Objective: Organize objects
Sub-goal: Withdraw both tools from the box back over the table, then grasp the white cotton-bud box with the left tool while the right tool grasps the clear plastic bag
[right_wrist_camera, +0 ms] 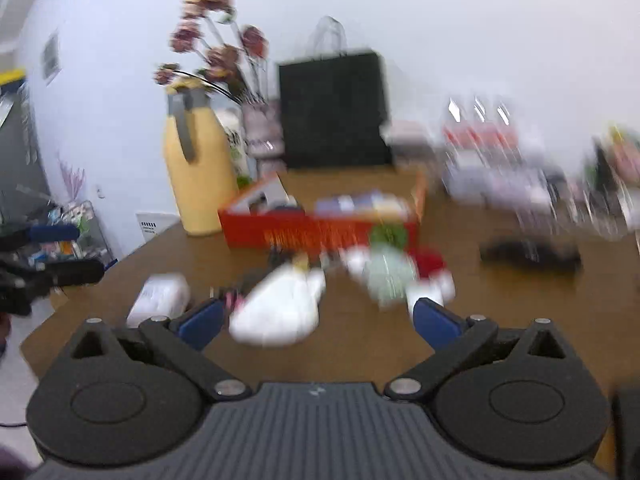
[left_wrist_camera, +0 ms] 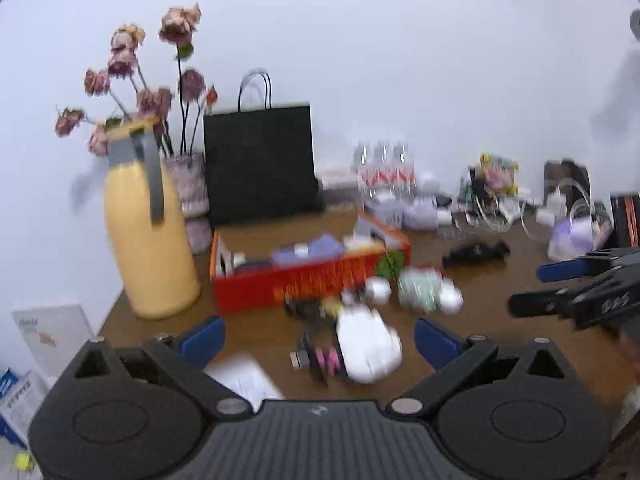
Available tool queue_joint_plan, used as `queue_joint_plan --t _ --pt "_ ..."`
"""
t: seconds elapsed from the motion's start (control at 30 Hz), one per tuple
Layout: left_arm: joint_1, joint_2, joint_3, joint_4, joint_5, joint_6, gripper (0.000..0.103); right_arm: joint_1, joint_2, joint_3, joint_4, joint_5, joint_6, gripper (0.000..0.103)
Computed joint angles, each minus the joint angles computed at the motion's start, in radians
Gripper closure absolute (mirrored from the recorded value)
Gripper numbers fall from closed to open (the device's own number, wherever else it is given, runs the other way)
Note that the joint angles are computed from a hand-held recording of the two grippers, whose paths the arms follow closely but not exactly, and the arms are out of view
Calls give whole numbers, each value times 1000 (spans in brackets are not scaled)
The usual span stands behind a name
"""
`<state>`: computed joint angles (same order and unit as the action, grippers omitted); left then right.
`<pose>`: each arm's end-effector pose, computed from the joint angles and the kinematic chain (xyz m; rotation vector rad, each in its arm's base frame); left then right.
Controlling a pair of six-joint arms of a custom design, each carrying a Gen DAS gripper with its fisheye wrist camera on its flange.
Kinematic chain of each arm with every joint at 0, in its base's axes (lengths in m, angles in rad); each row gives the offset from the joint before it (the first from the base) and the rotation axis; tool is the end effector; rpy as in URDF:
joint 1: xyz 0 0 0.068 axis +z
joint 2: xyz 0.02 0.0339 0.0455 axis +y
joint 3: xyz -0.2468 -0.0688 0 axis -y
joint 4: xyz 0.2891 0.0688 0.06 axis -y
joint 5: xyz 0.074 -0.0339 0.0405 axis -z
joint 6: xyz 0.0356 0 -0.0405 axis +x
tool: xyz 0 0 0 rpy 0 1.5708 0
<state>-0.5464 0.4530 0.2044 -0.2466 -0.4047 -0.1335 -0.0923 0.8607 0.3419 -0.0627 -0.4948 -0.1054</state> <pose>0.1670 -0.0852 0.1578 0.1711 2.0156 -0.0110 0.2285 -0.0042 0.1516 -0.2973 2.0807 0.4126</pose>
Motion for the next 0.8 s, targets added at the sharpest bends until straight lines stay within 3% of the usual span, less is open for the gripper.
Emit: queue_joint_plan --t 0.07,0.2,0.27,0.33,0.4,0.5,0.6,0.7,0.8 --pt "-69 -35 -9 -103 -56 -92 2 -75 -109 -44 -120 -33 11 0" --pt "-66 -185 -49 -227 -61 -98 2 -161 -331 -89 -317 -22 -98 0" --pt "-29 -164 -52 -214 -48 -137 2 -207 -390 -109 -322 -38 -114 0" --pt "15 -20 -32 -134 -66 -188 2 -214 -344 -102 -270 -11 -80 0" --pt "62 116 -17 -29 -60 -197 2 -174 -278 -101 -187 61 -53 0" --pt "187 294 14 123 75 -180 2 -93 -119 -87 -14 129 -30 0" --pt "277 533 75 295 159 -155 2 -18 159 -9 192 166 -32 0" --pt "302 802 175 422 115 -150 2 64 442 120 351 240 -47 3" --pt "359 975 263 468 176 -181 6 118 677 272 430 279 -82 6"
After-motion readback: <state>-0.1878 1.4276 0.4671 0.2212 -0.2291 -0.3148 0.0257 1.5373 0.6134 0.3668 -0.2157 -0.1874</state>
